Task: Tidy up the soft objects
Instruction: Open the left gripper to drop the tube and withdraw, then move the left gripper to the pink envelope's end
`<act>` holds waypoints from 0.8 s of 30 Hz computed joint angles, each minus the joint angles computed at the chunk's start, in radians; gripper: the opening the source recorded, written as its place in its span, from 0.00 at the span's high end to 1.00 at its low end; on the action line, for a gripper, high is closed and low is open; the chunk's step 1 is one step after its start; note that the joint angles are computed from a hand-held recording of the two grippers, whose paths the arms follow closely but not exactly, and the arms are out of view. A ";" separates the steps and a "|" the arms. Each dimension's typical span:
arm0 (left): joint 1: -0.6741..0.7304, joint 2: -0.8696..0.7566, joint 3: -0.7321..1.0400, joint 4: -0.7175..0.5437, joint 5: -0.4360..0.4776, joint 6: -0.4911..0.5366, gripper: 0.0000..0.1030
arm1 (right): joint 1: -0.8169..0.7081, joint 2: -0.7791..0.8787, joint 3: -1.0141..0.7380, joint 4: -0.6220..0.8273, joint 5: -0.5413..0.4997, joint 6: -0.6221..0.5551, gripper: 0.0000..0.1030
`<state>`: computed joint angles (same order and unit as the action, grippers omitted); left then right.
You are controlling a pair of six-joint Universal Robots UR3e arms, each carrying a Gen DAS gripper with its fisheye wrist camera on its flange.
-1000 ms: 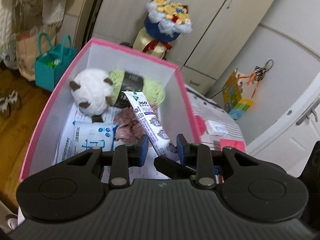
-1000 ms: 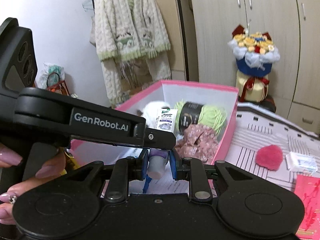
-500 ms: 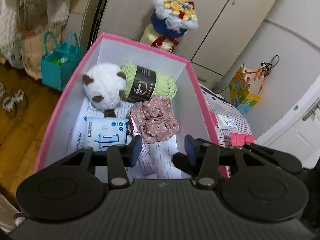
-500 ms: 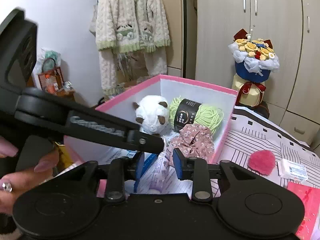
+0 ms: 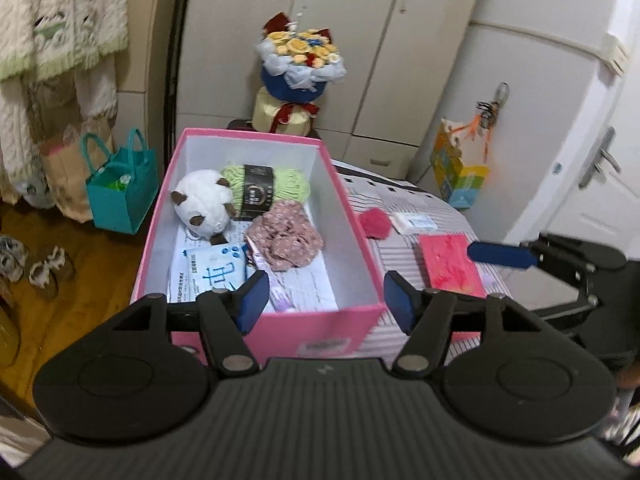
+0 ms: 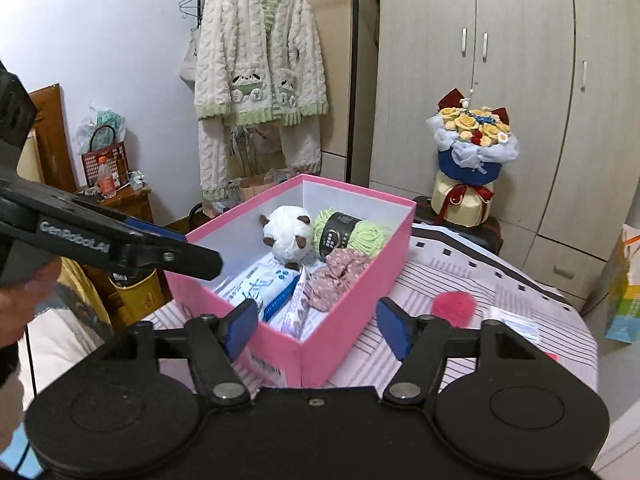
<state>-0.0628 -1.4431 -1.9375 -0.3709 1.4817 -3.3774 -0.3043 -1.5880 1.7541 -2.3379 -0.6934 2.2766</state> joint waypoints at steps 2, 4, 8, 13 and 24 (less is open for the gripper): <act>-0.039 0.022 -0.005 -0.009 0.020 0.015 0.35 | -0.046 -0.060 0.035 0.052 0.019 -0.060 0.22; -0.077 0.031 -0.005 -0.010 0.034 0.024 0.33 | -0.097 -0.120 0.075 0.101 0.036 -0.124 0.21; -0.148 0.024 0.008 -0.004 0.035 0.039 0.26 | -0.217 -0.244 0.158 0.218 0.086 -0.259 0.18; -0.254 -0.064 0.066 0.025 0.073 0.046 0.25 | -0.388 -0.381 0.244 0.394 0.145 -0.465 0.16; -0.360 -0.295 0.226 0.072 0.000 0.042 0.25 | -0.615 -0.397 0.315 0.584 0.205 -0.723 0.13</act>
<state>-0.4224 -1.7379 -1.7116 -0.2990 1.4818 -3.3355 -0.9192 -1.9848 2.0696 -1.7535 -0.4886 1.5535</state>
